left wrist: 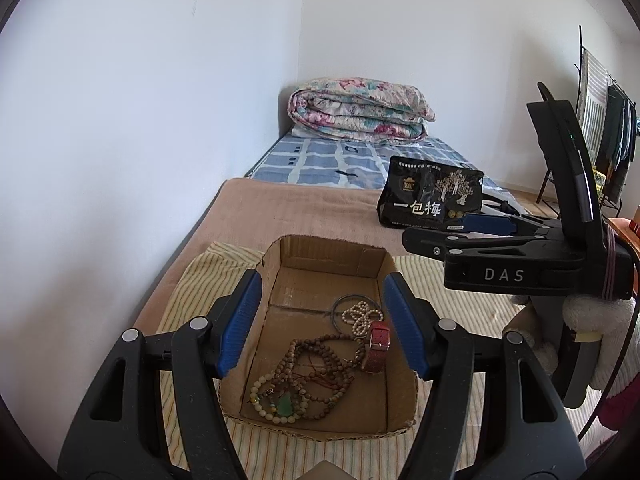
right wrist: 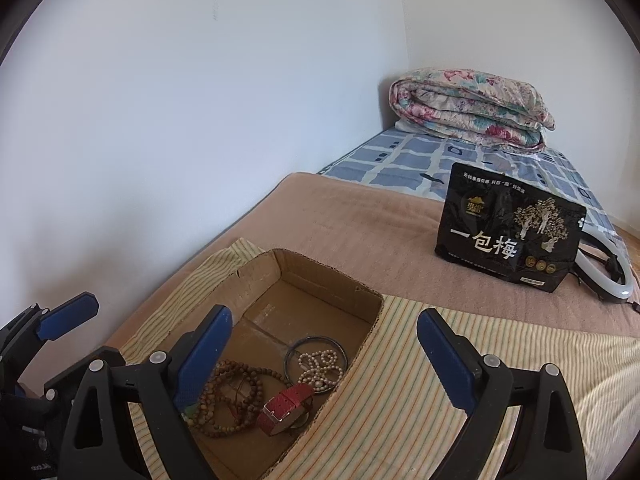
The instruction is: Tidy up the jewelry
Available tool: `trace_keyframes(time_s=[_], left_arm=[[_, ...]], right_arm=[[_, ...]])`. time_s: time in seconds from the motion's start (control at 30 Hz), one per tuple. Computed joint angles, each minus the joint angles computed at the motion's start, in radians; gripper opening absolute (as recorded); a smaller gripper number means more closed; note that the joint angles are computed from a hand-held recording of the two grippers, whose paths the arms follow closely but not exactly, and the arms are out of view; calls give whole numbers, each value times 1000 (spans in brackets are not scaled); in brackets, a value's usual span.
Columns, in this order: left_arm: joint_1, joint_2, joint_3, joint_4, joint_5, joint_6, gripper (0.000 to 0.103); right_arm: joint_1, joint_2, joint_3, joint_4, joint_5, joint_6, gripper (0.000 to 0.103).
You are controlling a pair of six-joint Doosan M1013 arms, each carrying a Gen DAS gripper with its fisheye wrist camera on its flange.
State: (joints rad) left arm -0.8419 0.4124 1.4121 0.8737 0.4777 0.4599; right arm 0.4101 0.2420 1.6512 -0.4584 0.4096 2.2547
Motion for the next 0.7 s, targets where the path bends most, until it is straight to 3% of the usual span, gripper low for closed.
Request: trace_keyframes(time_s=[0.57, 0.7], left_arm=[[-61, -85, 21, 156, 27, -123, 66], [-84, -103, 31, 175, 47, -131, 74]], right_arm=[[21, -164, 127, -276, 22, 264, 101], [31, -207, 166, -347, 38, 339, 103]])
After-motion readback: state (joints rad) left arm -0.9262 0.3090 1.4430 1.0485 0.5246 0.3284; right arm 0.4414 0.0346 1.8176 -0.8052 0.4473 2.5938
